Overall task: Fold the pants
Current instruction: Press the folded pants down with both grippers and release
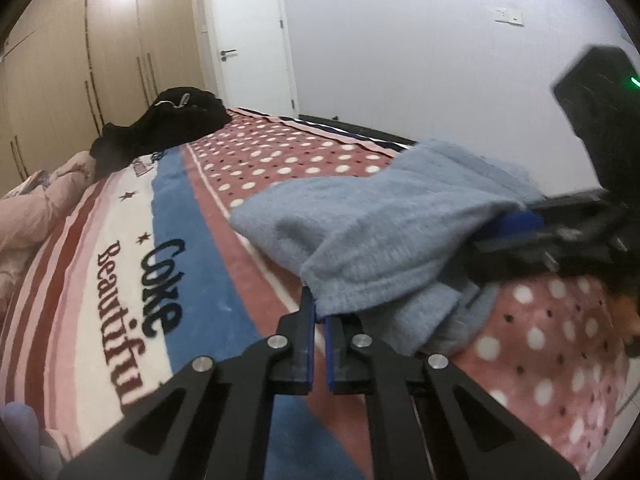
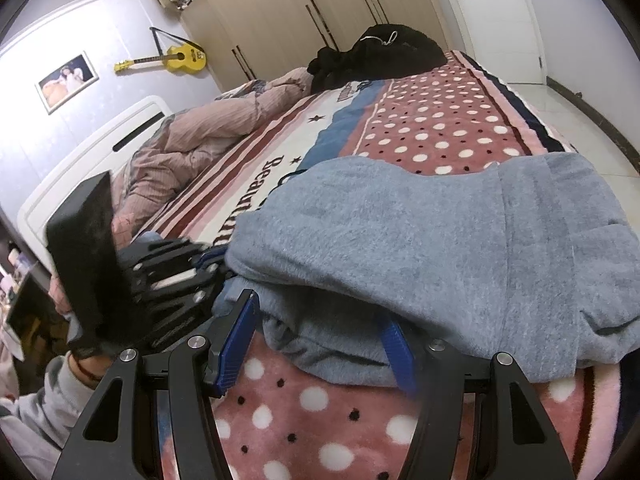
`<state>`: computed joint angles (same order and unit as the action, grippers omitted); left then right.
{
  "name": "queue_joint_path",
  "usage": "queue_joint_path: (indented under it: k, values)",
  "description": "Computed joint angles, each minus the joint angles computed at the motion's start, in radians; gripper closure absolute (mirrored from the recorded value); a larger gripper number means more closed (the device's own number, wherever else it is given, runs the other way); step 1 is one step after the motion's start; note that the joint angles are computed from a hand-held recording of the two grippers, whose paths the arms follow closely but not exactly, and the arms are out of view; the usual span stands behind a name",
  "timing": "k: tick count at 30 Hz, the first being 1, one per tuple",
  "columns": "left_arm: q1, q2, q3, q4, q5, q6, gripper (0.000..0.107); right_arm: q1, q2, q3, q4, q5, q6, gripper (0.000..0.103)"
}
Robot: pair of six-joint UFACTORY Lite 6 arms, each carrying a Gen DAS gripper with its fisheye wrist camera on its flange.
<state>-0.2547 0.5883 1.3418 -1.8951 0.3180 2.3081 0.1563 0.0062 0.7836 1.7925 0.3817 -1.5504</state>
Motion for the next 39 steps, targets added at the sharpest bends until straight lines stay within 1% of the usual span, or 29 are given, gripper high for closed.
queue_joint_path:
  k: [2, 4, 5, 10, 12, 13, 16, 18, 19, 21, 22, 23, 24, 25, 27, 30, 31, 34, 36, 37, 38, 39]
  values:
    - [-0.005, -0.041, -0.062, -0.073, 0.001, 0.09, 0.106, -0.018, 0.0, -0.004, 0.012, 0.025, -0.005, 0.047]
    - [-0.003, -0.075, -0.109, -0.066, 0.016, 0.083, 0.106, -0.038, -0.001, -0.009, 0.019, 0.052, -0.006, 0.047]
    - [-0.006, -0.088, -0.128, -0.094, 0.015, 0.111, 0.106, -0.048, -0.002, -0.01, 0.023, 0.065, -0.004, 0.047]
    - [-0.038, -0.158, -0.224, -0.299, -0.003, 0.318, 0.106, -0.095, -0.01, -0.017, -0.003, 0.133, 0.038, 0.047]
    - [-0.04, -0.166, -0.236, -0.305, -0.004, 0.308, 0.106, -0.109, -0.012, -0.022, -0.035, 0.16, 0.068, 0.047]
    - [-0.037, -0.165, -0.237, -0.292, -0.003, 0.287, 0.106, -0.106, -0.013, -0.022, -0.066, 0.162, 0.085, 0.045]
    - [-0.025, -0.15, -0.226, -0.251, -0.006, 0.228, 0.106, -0.046, -0.032, -0.035, -0.209, 0.133, 0.111, 0.046]
    - [-0.019, -0.142, -0.213, -0.186, -0.003, 0.15, 0.106, -0.005, -0.015, -0.034, -0.256, 0.117, 0.129, 0.049]
    - [-0.021, -0.145, -0.214, -0.182, -0.006, 0.149, 0.106, 0.036, 0.001, -0.029, -0.268, 0.073, 0.136, 0.05]
    - [-0.029, -0.155, -0.227, -0.211, -0.01, 0.192, 0.106, 0.114, 0.019, -0.025, -0.228, -0.05, 0.085, 0.05]
    - [-0.029, -0.155, -0.229, -0.212, -0.01, 0.196, 0.106, 0.152, 0.034, -0.016, -0.174, -0.106, 0.029, 0.05]
    - [-0.024, -0.156, -0.229, -0.183, -0.007, 0.17, 0.106, 0.163, 0.042, -0.012, -0.125, -0.123, -0.014, 0.051]
    - [-0.013, -0.158, -0.229, -0.115, 0.009, 0.105, 0.106, 0.17, 0.05, -0.008, -0.054, -0.136, -0.07, 0.058]
    - [-0.004, -0.162, -0.23, -0.072, 0.022, 0.064, 0.106, 0.168, 0.059, -0.002, -0.019, -0.142, -0.089, 0.063]
    - [0.005, -0.172, -0.243, -0.068, 0.036, 0.069, 0.106, 0.142, 0.081, 0.01, 0.019, -0.097, -0.114, 0.064]
    - [0.006, -0.157, -0.229, -0.027, 0.037, 0.02, 0.107, 0.145, 0.103, 0.032, 0.02, -0.105, -0.118, 0.066]
    - [0.005, -0.152, -0.224, -0.032, 0.039, 0.022, 0.107, 0.15, 0.1, 0.03, 0.025, -0.112, -0.121, 0.066]
    - [-0.01, -0.143, -0.213, -0.171, 0.006, 0.159, 0.107, 0.151, 0.094, 0.027, 0.009, -0.111, -0.107, 0.066]
    - [-0.014, -0.141, -0.203, -0.18, -0.007, 0.185, 0.105, 0.143, 0.092, 0.023, 0.0, -0.097, -0.098, 0.066]
    - [-0.019, -0.144, -0.206, -0.221, -0.014, 0.231, 0.099, 0.141, 0.094, 0.025, -0.003, -0.093, -0.094, 0.066]
    - [-0.028, -0.151, -0.215, -0.303, -0.021, 0.318, 0.087, 0.141, 0.097, 0.027, -0.006, -0.092, -0.091, 0.066]
    - [-0.033, -0.158, -0.224, -0.361, -0.015, 0.382, 0.086, 0.14, 0.1, 0.029, -0.006, -0.092, -0.093, 0.065]
